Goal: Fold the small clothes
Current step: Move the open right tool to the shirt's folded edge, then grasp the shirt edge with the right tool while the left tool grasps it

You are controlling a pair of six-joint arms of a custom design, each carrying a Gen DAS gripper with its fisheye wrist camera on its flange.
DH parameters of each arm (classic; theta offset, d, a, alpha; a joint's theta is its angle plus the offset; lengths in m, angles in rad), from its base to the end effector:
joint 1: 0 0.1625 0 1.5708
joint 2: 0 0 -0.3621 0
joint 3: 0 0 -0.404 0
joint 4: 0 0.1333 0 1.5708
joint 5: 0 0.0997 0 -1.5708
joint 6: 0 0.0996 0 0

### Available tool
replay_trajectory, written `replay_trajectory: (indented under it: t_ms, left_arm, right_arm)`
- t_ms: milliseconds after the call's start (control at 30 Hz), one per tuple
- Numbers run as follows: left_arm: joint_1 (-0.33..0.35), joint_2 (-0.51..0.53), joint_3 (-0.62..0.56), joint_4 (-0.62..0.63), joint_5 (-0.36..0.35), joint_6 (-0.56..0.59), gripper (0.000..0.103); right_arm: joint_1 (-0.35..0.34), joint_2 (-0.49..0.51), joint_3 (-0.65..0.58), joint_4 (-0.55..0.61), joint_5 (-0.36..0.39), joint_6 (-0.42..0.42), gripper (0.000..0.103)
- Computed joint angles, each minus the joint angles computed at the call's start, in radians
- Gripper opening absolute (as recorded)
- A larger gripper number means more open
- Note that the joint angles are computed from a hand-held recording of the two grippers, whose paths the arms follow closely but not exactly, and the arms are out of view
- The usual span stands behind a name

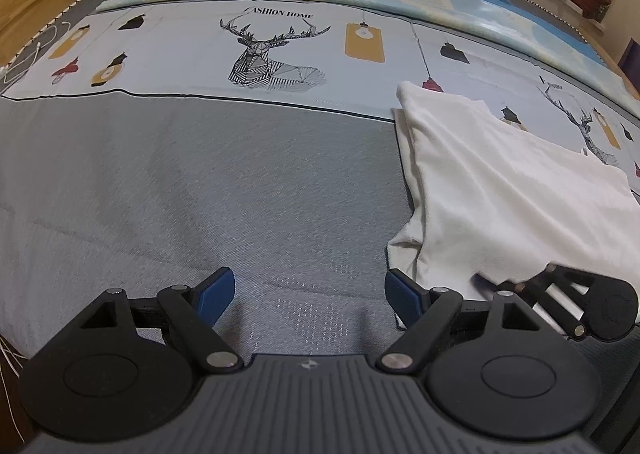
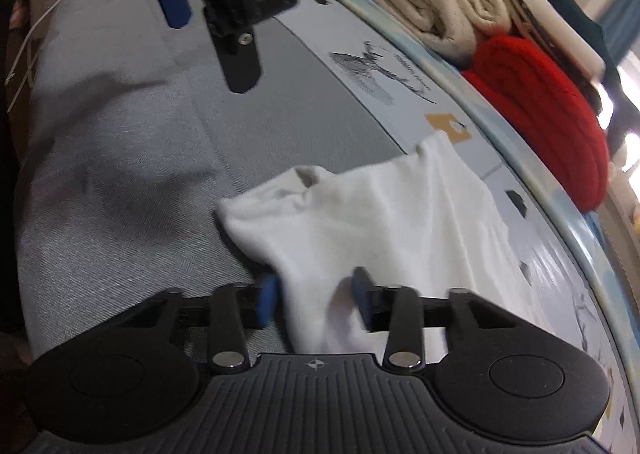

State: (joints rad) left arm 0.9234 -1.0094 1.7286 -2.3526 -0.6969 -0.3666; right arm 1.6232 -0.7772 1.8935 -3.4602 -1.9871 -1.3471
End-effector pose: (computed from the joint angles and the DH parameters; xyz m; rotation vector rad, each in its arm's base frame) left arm -0.1947 -0.6052 0.1453 0.2935 2.3208 -0.5945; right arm 0.1228 -0.5648 0.0579 1.3412 -1.9028 0.4576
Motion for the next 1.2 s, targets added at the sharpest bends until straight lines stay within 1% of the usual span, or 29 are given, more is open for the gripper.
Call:
replay_trajectory:
  t_ms: [67,167,300,367,433,500,533,633,667,733,800,967,1000,1067,1133,1200]
  left_arm:
    - [0.001,-0.002,0.001,0.001,0.001,-0.004,0.086]
    - [0.001,-0.006,0.004,0.000,-0.002,-0.009,0.086]
    - [0.000,-0.011,0.009,-0.010,-0.003,-0.011,0.086]
    - [0.001,-0.012,0.011,-0.031,-0.002,-0.009,0.086]
    - [0.006,-0.011,0.006,-0.050,-0.017,-0.017,0.086]
    - [0.019,-0.007,-0.013,-0.066,-0.068,-0.041,0.087]
    - [0.030,-0.005,-0.026,-0.072,-0.115,-0.057,0.088]
    - [0.093,0.020,-0.105,-0.050,-0.349,-0.108,0.094]
    - [0.118,0.039,-0.142,-0.038,-0.438,-0.126,0.099]
    - [0.153,0.079,-0.201,-0.035,-0.546,-0.148,0.102]
    - [0.174,0.130,-0.268,-0.014,-0.585,-0.151,0.102]
    - [0.212,0.253,-0.430,0.132,-0.578,-0.179,0.102]
    - [0.221,0.273,-0.457,0.153,-0.588,-0.185,0.102]
    - [0.229,0.300,-0.482,0.163,-0.606,-0.174,0.102]
    - [0.229,0.324,-0.504,0.165,-0.608,-0.137,0.102]
    - [0.234,0.338,-0.517,0.147,-0.629,-0.101,0.102]
  right_arm:
    - [0.001,-0.001,0.002,0.008,0.005,-0.009,0.017]
    - [0.000,-0.014,0.008,0.024,0.012,0.006,0.009]
    - [0.000,-0.046,0.010,0.066,0.033,0.093,0.007]
    - [-0.002,-0.059,0.014,0.069,0.051,0.125,0.007]
    - [-0.004,-0.076,0.026,0.066,0.072,0.149,0.006]
    - [-0.008,-0.098,0.044,0.063,0.098,0.162,0.005]
    - [-0.009,-0.109,0.052,0.063,0.111,0.168,0.005]
    - [-0.007,-0.138,0.068,0.059,0.134,0.189,0.005]
    - [-0.006,-0.147,0.070,0.063,0.139,0.200,0.005]
    - [-0.008,-0.166,0.074,0.076,0.151,0.226,0.005]
    - [-0.009,-0.182,0.078,0.091,0.158,0.245,0.005]
    - [-0.012,-0.203,0.079,0.118,0.167,0.261,0.005]
    - [-0.014,-0.204,0.076,0.125,0.169,0.264,0.005]
    - [-0.016,-0.210,0.077,0.134,0.173,0.271,0.005]
    - [-0.018,-0.213,0.073,0.145,0.175,0.272,0.005]
    - [-0.019,-0.216,0.072,0.153,0.177,0.268,0.005]
